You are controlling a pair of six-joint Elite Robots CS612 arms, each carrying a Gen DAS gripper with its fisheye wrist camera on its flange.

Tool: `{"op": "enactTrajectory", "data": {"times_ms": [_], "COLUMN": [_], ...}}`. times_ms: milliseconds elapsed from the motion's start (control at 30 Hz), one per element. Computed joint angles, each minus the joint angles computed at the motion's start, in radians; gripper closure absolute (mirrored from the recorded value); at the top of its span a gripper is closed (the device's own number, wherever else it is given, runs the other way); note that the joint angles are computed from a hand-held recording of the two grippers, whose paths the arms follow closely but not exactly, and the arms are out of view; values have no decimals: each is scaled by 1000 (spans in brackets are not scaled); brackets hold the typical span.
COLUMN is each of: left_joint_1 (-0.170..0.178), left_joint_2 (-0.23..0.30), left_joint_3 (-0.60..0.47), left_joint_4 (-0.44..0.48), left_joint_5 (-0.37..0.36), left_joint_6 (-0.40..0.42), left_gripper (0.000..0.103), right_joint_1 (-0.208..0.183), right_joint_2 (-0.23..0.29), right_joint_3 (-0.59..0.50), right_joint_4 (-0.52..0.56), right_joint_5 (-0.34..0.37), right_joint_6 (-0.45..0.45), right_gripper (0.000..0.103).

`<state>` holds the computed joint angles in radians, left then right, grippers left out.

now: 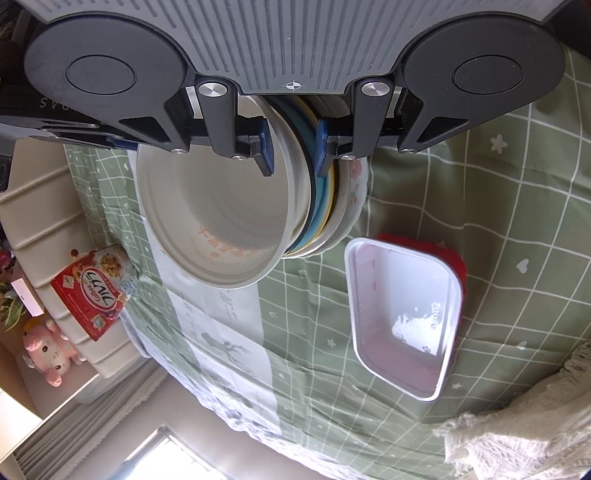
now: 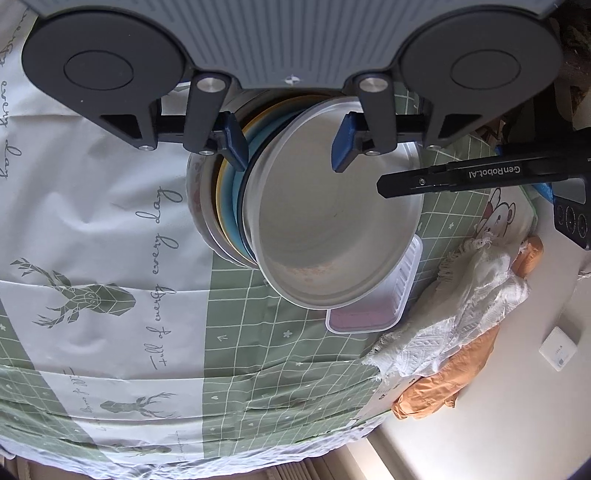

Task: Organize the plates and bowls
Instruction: 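Set the nested bowls upright onto the plates and open the left gripper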

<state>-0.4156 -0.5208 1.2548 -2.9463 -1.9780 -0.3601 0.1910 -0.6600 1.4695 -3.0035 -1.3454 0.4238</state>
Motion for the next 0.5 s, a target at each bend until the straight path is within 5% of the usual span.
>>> {"op": "enactTrajectory", "data": {"times_ms": [133,500], "left_joint_1": [2,10], "left_joint_2": [-1,-25], "left_joint_3": [1,43], "left_joint_4": [-2,-137], "left_joint_5": [-9,-43], "left_joint_6": [-7,-37], "left_gripper": [78,78], "right_joint_1": [-6,-10], "right_joint_2": [-4,-13], "right_joint_3": [13,29], "right_joint_4": [-18,-40], "right_joint_5": [22,-85], "right_joint_6": [11,62], "right_gripper": [52,52]}}
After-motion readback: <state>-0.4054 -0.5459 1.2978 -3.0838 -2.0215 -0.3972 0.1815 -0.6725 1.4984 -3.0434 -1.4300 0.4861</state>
